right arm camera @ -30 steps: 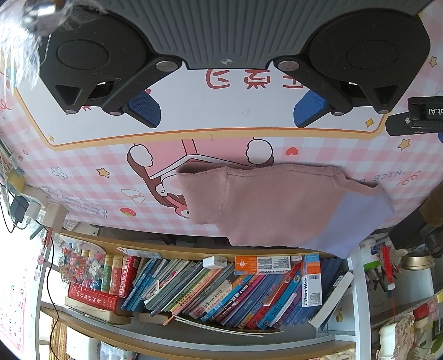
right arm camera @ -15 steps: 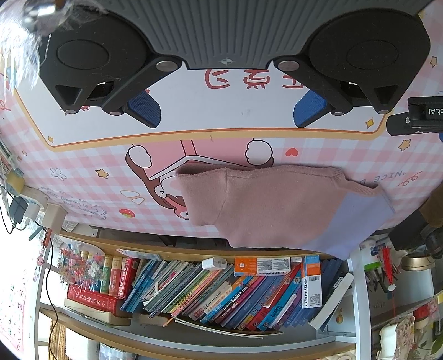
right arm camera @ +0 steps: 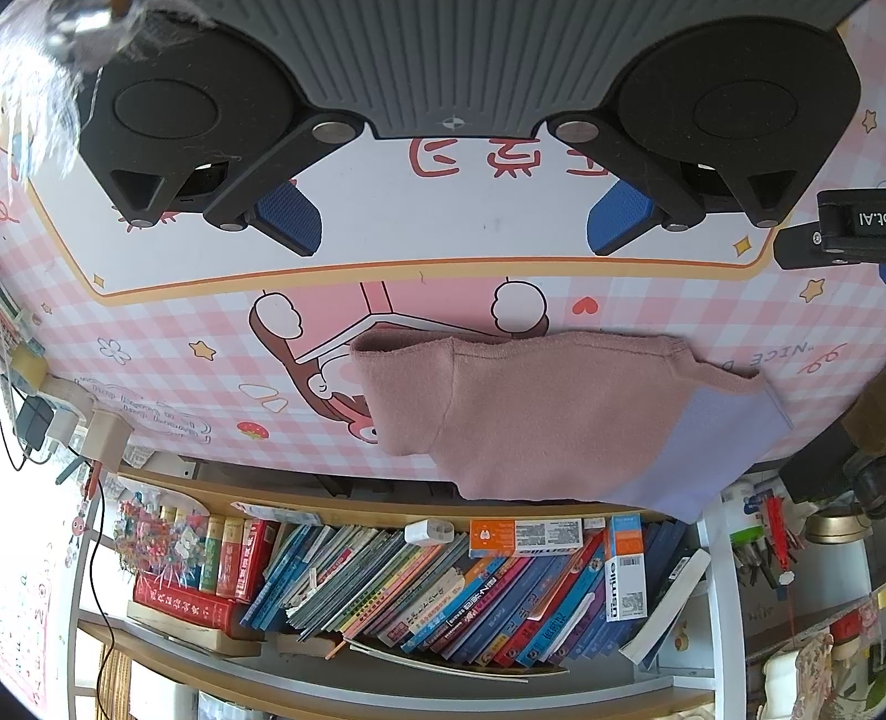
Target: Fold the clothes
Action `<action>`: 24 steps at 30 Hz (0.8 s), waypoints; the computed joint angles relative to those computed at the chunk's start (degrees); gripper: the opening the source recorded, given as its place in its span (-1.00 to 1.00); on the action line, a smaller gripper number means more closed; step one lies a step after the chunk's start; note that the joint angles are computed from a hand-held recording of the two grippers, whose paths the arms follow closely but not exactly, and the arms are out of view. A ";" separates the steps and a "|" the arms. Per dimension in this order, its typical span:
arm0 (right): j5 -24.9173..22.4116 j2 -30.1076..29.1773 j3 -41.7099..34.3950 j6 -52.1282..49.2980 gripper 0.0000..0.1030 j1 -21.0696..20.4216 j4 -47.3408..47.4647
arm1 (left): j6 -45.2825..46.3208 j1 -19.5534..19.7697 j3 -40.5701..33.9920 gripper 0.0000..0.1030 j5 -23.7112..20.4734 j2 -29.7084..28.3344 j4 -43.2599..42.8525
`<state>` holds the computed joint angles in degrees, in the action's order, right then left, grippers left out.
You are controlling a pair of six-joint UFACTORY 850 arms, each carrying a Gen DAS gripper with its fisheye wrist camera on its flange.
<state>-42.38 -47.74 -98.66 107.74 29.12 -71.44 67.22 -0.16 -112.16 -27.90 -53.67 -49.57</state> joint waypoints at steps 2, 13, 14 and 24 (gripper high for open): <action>0.08 -0.07 -0.18 -0.30 1.00 -0.08 0.37 | -0.53 -0.04 -0.32 1.00 -0.18 -0.16 0.55; 0.65 0.36 0.56 -2.53 1.00 -0.09 -1.02 | -7.06 -0.04 -4.83 1.00 -5.26 -3.01 4.45; 1.49 0.68 1.11 -2.29 1.00 -0.23 -1.69 | -6.93 -0.10 -4.88 1.00 -5.62 -3.09 4.14; 6.61 2.60 4.74 -3.32 1.00 -2.96 -8.58 | -13.25 -3.07 -2.26 1.00 -0.71 -1.57 7.68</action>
<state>-35.78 -45.14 -93.92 104.42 26.17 -80.02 53.97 -3.23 -114.42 -28.62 -55.24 -41.88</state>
